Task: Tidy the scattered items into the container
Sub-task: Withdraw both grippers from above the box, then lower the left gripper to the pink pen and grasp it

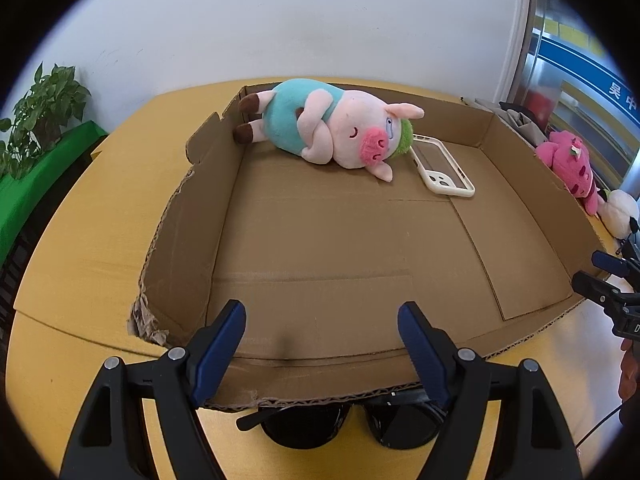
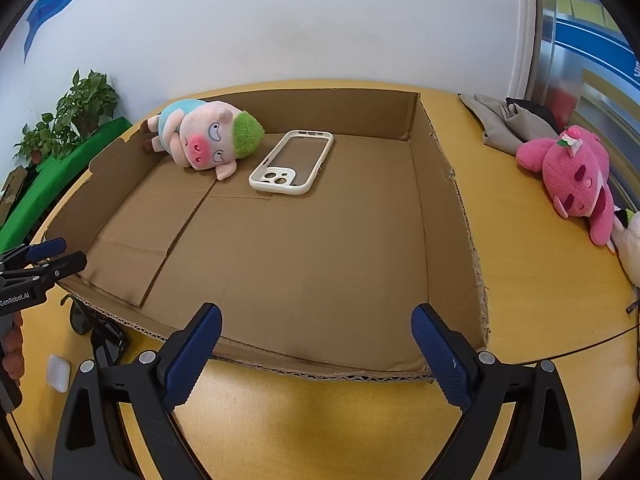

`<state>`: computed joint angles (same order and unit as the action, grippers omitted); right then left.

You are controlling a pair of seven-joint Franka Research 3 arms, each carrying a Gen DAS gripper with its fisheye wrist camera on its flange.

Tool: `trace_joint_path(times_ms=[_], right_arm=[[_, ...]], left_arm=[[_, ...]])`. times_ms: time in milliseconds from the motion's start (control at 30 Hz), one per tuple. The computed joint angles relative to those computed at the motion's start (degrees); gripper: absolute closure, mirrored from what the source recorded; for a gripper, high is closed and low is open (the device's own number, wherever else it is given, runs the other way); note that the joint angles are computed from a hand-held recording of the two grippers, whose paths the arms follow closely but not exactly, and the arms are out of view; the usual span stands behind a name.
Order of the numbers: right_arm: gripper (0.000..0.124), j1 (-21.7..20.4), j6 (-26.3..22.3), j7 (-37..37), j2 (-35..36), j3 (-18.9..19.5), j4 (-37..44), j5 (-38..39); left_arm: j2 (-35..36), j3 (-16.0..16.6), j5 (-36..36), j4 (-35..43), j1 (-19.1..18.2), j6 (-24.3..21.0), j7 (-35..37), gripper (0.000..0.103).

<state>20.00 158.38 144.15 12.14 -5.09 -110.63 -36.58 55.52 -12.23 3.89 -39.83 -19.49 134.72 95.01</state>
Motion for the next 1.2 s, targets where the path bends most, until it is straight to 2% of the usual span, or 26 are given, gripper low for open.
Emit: trace_joint_path(times_ms=[167,200,333,500,600,733,1000,1200], right_arm=[[0.026,-0.38,-1.14,-2.17,-0.61,0.35,0.04,1.45],[0.026,0.15,-1.94,-1.11,-1.14,-0.09,0.01,-0.50],[0.026,0.41,-1.69,3.63,-4.01,0.06,-1.70,-8.76],[0.026,-0.80,-1.28,8.02,-6.78,2.74,-3.63,-14.41],[0.026,-1.32,-1.23,10.87,-7.79,4.10,-4.29,-17.08],[0.026,-2.01,-1.06,14.06,-8.92,5.55,-5.30,-19.55],[0.026,-3.36,-0.55,15.58,-10.52,6.96,-7.34,-20.94],[0.026,-4.54,1.12,14.45,-11.33,7.47,-8.97,-19.07]], left_arm=[[-1.19,0.61,0.75,-1.14,-0.01,1.13,0.15,0.025],[-2.65,0.72,1.04,-3.39,0.20,2.70,0.00,0.025],[-11.97,-1.53,0.49,-18.56,2.89,13.85,0.46,0.024],[-18.94,-5.30,-1.69,-29.46,6.10,22.56,1.88,0.024],[-22.01,-5.33,-1.17,-34.39,6.21,25.98,1.22,0.024],[-24.14,-7.26,-2.19,-38.12,7.49,27.82,1.64,0.024],[-25.05,-6.65,-1.47,-39.46,6.57,29.17,-1.72,0.024],[-24.99,-6.76,-1.00,-39.54,6.11,27.30,-2.44,0.024]])
